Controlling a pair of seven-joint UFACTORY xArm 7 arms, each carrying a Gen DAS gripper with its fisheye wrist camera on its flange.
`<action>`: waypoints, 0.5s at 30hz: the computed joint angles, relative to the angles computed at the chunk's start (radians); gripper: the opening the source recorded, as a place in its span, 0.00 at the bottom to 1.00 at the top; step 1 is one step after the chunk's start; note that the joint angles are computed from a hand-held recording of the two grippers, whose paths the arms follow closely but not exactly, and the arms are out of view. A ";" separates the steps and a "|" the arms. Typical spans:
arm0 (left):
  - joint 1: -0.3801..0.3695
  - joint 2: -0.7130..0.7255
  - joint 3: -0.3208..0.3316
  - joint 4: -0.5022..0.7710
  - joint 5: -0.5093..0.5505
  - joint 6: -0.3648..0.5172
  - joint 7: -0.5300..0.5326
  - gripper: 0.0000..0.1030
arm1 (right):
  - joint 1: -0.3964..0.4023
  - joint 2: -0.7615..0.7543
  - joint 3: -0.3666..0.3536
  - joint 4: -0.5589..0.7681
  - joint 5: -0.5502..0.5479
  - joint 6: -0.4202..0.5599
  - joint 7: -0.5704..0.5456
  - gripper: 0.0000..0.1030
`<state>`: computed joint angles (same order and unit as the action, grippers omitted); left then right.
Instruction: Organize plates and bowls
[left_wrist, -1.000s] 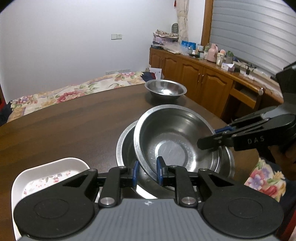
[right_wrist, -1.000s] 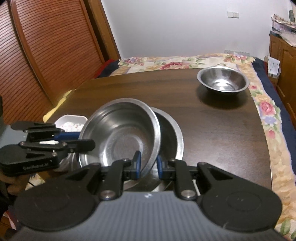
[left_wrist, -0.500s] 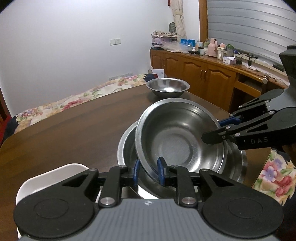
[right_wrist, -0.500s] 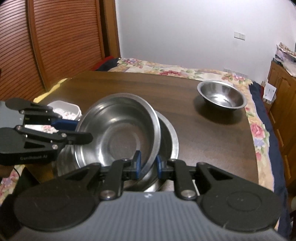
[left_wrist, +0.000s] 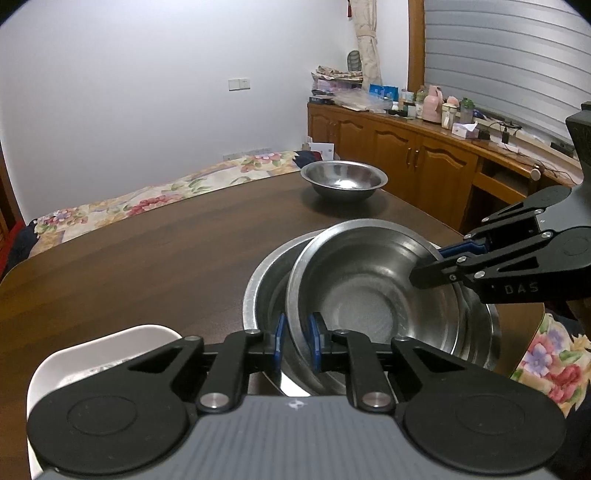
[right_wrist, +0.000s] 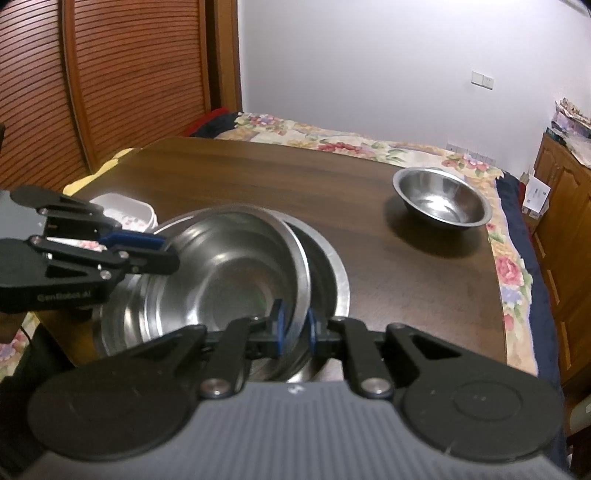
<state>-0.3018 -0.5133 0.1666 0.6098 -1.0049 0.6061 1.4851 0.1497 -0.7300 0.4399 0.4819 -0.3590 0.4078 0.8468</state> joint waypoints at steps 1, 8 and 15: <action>0.000 0.000 -0.001 -0.001 -0.003 -0.003 0.001 0.17 | -0.002 0.003 0.000 0.002 -0.002 0.001 -0.001 0.13; 0.001 -0.001 0.001 -0.003 -0.028 -0.009 0.003 0.17 | -0.026 0.036 0.024 0.030 -0.040 0.017 0.002 0.13; 0.001 -0.013 -0.001 -0.016 -0.033 -0.019 -0.001 0.17 | -0.043 0.029 0.031 0.017 -0.059 -0.013 0.046 0.13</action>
<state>-0.3003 -0.5266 0.1655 0.5941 -1.0381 0.5876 1.4841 0.1068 -0.7008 0.4711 0.4993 -0.4179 0.3947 0.8924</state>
